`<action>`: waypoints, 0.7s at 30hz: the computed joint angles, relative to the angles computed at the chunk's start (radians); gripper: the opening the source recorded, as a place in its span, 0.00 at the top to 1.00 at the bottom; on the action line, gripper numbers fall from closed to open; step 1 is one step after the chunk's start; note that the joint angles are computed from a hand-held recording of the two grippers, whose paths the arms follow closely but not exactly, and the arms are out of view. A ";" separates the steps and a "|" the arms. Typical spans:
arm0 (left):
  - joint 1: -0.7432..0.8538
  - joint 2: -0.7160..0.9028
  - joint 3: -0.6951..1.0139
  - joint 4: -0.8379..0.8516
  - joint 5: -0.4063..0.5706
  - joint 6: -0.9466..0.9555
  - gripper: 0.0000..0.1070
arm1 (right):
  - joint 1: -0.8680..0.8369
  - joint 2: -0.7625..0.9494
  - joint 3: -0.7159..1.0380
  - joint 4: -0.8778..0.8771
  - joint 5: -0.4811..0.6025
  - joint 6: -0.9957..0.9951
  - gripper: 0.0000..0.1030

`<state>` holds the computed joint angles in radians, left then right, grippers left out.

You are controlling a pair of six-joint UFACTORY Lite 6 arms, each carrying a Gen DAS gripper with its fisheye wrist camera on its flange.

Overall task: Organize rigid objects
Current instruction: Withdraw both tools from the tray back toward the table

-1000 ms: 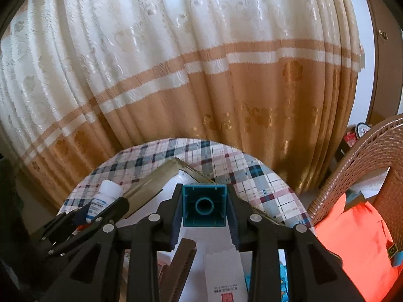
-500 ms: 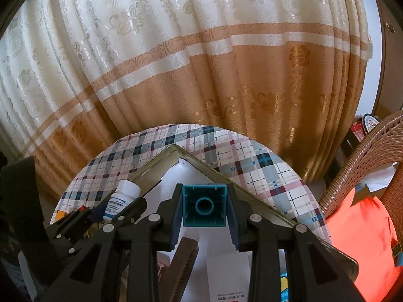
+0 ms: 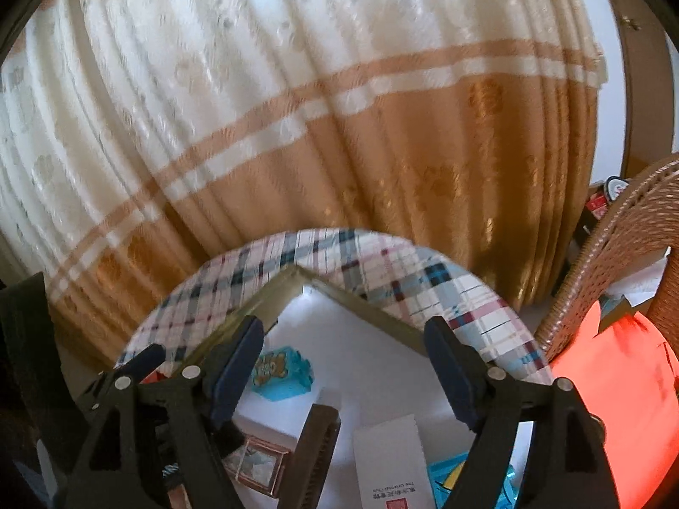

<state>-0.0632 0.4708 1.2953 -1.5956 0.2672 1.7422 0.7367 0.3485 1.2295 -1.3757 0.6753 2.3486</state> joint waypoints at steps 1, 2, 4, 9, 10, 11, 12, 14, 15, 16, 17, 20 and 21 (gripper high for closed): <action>0.002 -0.017 -0.020 -0.060 -0.004 0.058 0.04 | 0.016 -0.010 -0.013 -0.015 0.028 0.036 0.22; 0.005 -0.035 -0.041 -0.121 -0.005 0.120 0.04 | 0.027 -0.017 -0.021 -0.025 0.048 0.059 0.22; 0.016 -0.073 -0.086 -0.205 0.004 0.216 0.04 | 0.056 -0.025 -0.028 -0.039 0.094 0.090 0.22; 0.071 -0.165 -0.183 -0.299 0.039 0.312 0.04 | 0.159 0.006 0.029 -0.020 0.287 0.073 0.22; 0.087 -0.189 -0.213 -0.357 0.049 0.372 0.04 | 0.188 0.017 0.042 -0.027 0.341 0.083 0.22; 0.097 -0.205 -0.235 -0.417 0.055 0.432 0.04 | 0.216 0.023 0.049 -0.037 0.386 0.099 0.22; 0.124 -0.233 -0.266 -0.479 0.070 0.496 0.04 | 0.251 0.041 0.068 -0.047 0.442 0.115 0.22; 0.179 -0.263 -0.298 -0.477 0.109 0.506 0.04 | 0.296 0.073 0.105 -0.058 0.505 0.123 0.22; 0.205 -0.271 -0.305 -0.455 0.121 0.490 0.04 | 0.318 0.101 0.140 -0.064 0.527 0.116 0.22; 0.241 -0.280 -0.313 -0.427 0.136 0.470 0.04 | 0.331 0.116 0.159 -0.066 0.531 0.108 0.22; 0.284 -0.287 -0.319 -0.390 0.158 0.446 0.04 | 0.343 0.142 0.196 -0.064 0.529 0.088 0.22; 0.386 -0.289 -0.320 -0.302 0.206 0.394 0.04 | 0.368 0.210 0.289 -0.044 0.526 0.047 0.22; 0.427 -0.292 -0.327 -0.301 0.218 0.411 0.04 | 0.375 0.228 0.310 -0.044 0.515 0.046 0.22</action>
